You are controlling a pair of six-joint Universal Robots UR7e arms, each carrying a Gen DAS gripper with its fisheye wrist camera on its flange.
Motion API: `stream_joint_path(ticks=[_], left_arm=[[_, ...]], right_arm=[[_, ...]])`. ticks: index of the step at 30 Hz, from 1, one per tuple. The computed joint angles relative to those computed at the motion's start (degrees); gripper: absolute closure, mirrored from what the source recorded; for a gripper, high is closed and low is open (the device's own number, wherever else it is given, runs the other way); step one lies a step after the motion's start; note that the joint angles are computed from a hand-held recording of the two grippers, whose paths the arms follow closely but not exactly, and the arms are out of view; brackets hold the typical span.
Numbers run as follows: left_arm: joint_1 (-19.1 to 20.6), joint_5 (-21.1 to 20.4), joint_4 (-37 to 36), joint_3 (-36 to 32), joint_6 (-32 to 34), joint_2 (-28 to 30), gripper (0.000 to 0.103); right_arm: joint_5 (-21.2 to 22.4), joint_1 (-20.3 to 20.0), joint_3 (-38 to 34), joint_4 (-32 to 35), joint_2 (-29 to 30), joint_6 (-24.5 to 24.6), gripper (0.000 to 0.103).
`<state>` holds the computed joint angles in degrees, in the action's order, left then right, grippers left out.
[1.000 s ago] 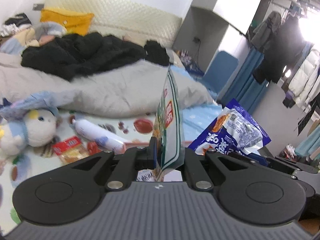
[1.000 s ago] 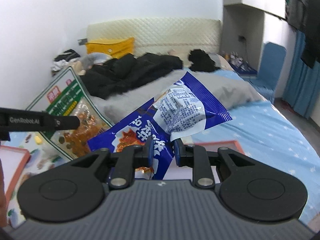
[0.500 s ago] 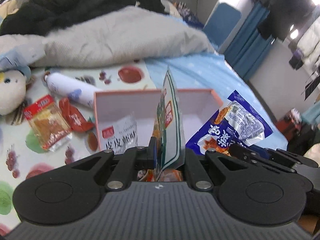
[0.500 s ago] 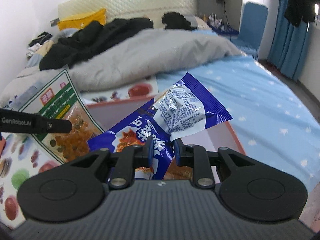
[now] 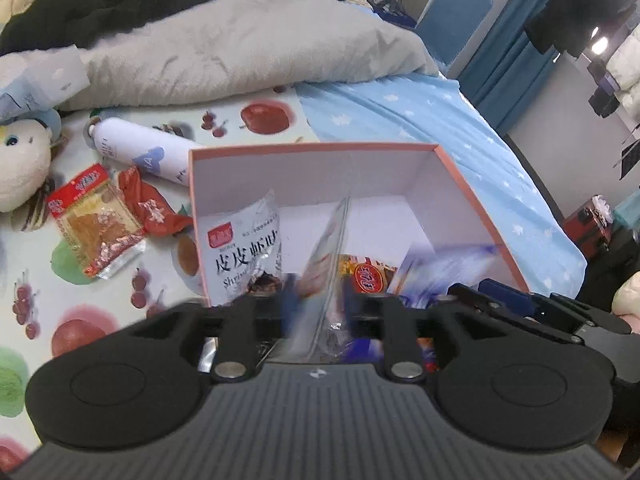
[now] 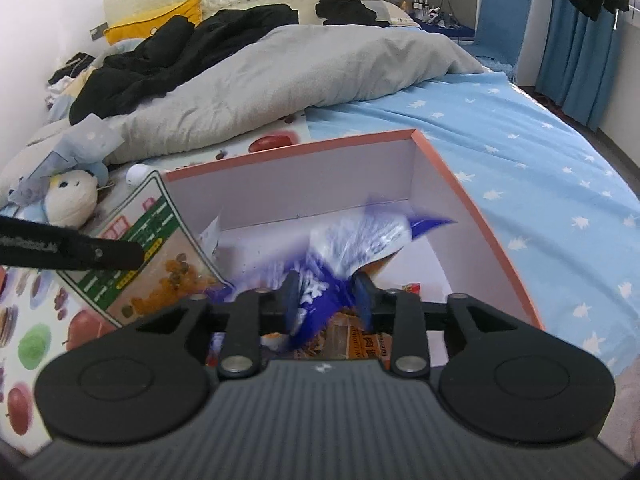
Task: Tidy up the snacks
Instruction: 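Open the left tool over the pink box while the right tool releases the blue bag, then raise both open tools and move them back toward the remaining packets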
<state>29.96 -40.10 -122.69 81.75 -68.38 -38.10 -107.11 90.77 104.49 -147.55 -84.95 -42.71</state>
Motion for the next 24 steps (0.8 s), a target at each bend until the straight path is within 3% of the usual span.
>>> stream_joint_path(ticks=[1, 3, 8, 19, 22, 24], left_arm=[[-0.49, 0.9, -0.25, 0.4, 0.22, -0.29, 0.052], [-1.43, 2.09, 0.98, 0.5, -0.05, -0.84, 0.052], [-3.82, 4.55, 2.92, 1.49, -1.04, -2.91, 0.045], [-9.7, 11.95, 8.49, 3.93, -5.34, -8.38, 0.027], [-11.25, 13.22, 14.07, 3.93, -9.42, -9.88, 0.025], [-12.61, 14.61, 19.21, 3.94, -13.9, -10.9, 0.017]], right_arm=[[0.03, 0.16, -0.3, 0.67, -0.15, 0.46, 0.046], [0.51, 0.34, -0.25, 0.35, -0.78, 0.55, 0.032], [1.66, 1.25, 0.51, -0.62, -2.89, 2.66, 0.031], [5.35, 4.85, 2.23, -1.75, -7.79, 1.81, 0.031], [5.56, 5.97, 3.24, -2.78, -8.95, 1.79, 0.031], [6.02, 6.57, 3.73, -2.71, -9.7, 1.77, 0.031]])
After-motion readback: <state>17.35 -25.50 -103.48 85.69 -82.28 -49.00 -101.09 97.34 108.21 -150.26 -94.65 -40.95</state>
